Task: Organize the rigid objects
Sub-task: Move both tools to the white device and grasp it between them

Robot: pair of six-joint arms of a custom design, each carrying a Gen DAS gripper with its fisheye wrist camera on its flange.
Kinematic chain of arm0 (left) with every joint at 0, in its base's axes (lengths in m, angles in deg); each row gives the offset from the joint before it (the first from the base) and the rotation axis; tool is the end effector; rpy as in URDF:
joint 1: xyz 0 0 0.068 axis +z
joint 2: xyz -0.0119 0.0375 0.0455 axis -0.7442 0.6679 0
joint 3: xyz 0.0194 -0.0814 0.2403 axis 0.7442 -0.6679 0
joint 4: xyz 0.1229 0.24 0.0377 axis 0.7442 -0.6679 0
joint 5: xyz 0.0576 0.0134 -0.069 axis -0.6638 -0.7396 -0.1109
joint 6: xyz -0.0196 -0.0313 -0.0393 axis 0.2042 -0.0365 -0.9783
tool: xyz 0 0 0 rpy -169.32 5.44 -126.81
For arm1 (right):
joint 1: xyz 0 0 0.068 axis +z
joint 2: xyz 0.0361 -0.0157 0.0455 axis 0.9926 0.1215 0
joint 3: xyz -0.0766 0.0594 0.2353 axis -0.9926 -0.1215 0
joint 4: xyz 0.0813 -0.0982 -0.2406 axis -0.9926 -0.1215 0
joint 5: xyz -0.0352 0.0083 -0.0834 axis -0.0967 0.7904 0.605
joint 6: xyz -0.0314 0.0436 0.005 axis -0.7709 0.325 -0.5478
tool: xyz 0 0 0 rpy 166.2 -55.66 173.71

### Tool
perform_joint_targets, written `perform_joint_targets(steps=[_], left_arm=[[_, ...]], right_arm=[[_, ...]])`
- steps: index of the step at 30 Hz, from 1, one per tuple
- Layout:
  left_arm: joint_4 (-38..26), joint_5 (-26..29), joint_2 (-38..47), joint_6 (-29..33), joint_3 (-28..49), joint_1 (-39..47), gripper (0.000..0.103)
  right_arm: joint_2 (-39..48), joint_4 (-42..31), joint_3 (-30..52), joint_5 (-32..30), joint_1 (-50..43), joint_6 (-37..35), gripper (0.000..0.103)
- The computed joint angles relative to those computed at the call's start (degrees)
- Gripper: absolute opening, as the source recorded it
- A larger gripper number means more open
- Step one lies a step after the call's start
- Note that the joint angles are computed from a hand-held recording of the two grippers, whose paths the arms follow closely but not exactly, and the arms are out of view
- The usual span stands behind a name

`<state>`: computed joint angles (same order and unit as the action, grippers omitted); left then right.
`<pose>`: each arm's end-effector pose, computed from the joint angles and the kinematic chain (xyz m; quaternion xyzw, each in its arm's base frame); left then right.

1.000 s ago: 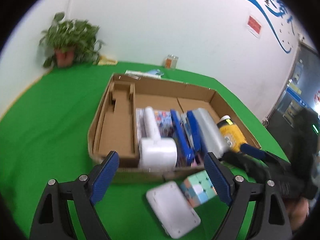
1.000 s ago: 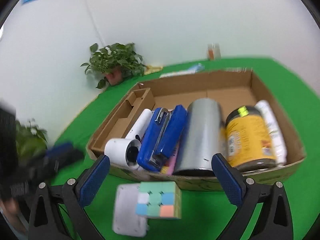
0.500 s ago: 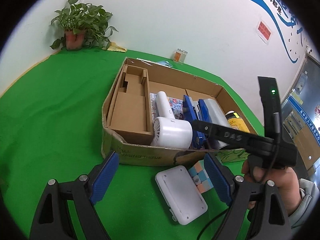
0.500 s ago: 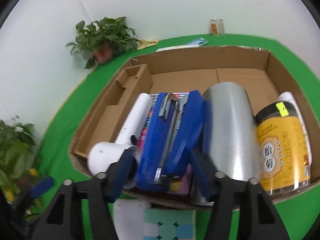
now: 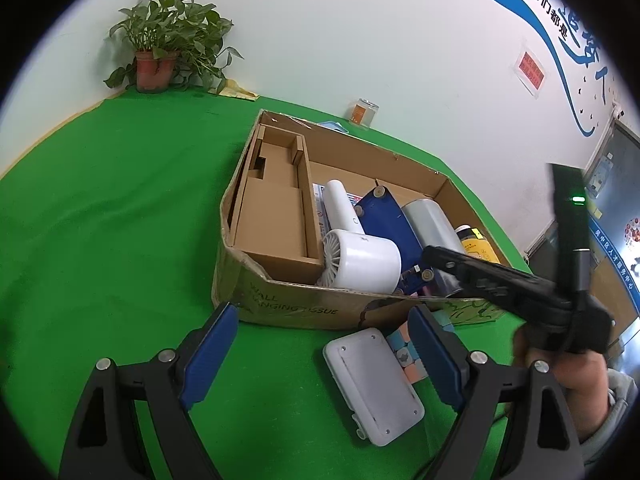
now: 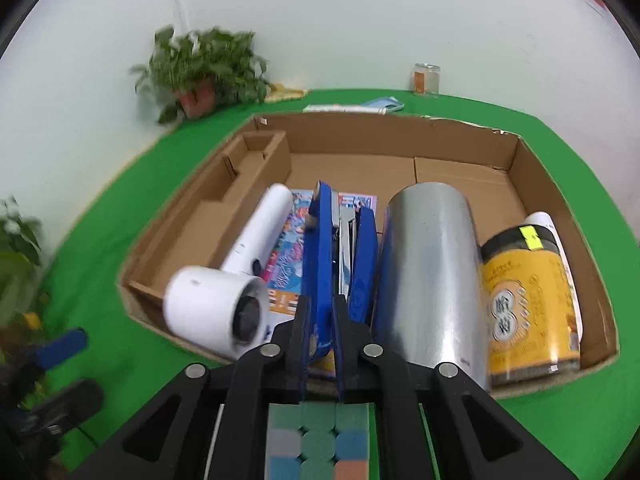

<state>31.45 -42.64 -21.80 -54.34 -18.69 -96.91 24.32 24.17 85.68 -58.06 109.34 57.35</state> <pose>0.1545 -0.1476 0.2921 -0.1810 0.8865 -0.1187 0.4090 0.3541 0.1830 0.2625 -0.2129 0.8835 0.1962 0.3683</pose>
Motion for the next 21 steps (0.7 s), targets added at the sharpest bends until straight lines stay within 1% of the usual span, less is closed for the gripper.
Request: perform_joint_targets(steps=[1, 2, 3, 4, 5, 6, 7, 9, 10, 12, 13, 15, 17, 18, 19, 20, 21], left_arm=[[0.1, 0.2, -0.4, -0.5, -0.3, 0.0, 0.087], [0.4, 0.4, -0.7, -0.6, -0.6, 0.1, 0.087], [0.8, 0.8, -1.1, -0.8, -0.9, 0.2, 0.087], [1.3, 1.4, -1.3, -0.8, -1.3, 0.4, 0.087], [1.7, 2.3, -1.2, -0.7, -1.5, 0.7, 0.087], [1.9, 3.7, -0.7, -0.5, -1.6, 1.2, 0.087], [2.0, 4.5, -0.3, -0.4, -1.6, 1.6, 0.087], [3.4, 7.6, 0.3, -0.4, -2.4, 2.9, 0.087], [4.9, 9.8, 0.3, -0.4, -3.3, 3.6, 0.087], [8.1, 15.5, 1.1, -0.8, -5.0, 5.4, 0.087], [9.0, 17.3, 1.8, -0.8, -5.2, 5.8, 0.087], [12.2, 22.8, 3.8, -0.6, -6.3, 7.3, 0.087], [15.1, 27.3, 5.5, -1.1, -7.4, 8.8, 0.086], [16.8, 28.9, 6.1, -1.8, -8.2, 9.0, 0.085], [18.8, 30.3, 6.8, -2.2, -8.9, 9.2, 0.085], [20.3, 31.7, 8.0, -2.5, -9.2, 9.5, 0.080], [21.1, 32.1, 9.0, -2.9, -9.1, 9.3, 0.079]], right_arm=[[-1.7, 0.8, -1.6, -2.2, -0.7, 0.4, 0.032], [-4.3, 2.2, -4.3, -4.9, -1.6, 0.7, 0.047], [-6.7, 3.8, -6.7, -6.5, -2.2, 0.6, 0.077], [-10.1, 6.7, -10.7, -7.9, -2.8, 0.2, 0.098], [-13.5, 9.6, -14.6, -8.8, -3.3, -0.4, 0.103], [-16.9, 12.5, -19.0, -9.5, -3.9, -1.7, 0.102], [-19.3, 13.7, -22.0, -10.4, -4.5, -3.4, 0.102], [-22.4, 14.2, -27.2, -13.3, -6.6, -5.8, 0.102], [-22.5, 13.6, -28.4, -15.2, -7.7, -6.3, 0.102], [-21.2, 9.6, -29.1, -19.4, -9.9, -7.5, 0.102], [-20.5, 8.4, -29.4, -21.7, -10.7, -8.1, 0.102], [-19.0, 5.8, -30.2, -27.1, -11.8, -9.6, 0.102], [-17.3, 4.6, -30.3, -29.9, -11.5, -10.0, 0.102], [-16.0, 4.4, -30.1, -29.8, -10.9, -9.5, 0.102], [-14.5, 4.5, -29.7, -28.6, -9.7, -8.6, 0.098], [-13.2, 4.4, -29.1, -27.4, -8.8, -8.1, 0.095], [-11.7, 4.1, -28.2, -26.1, -7.8, -8.0, 0.089]])
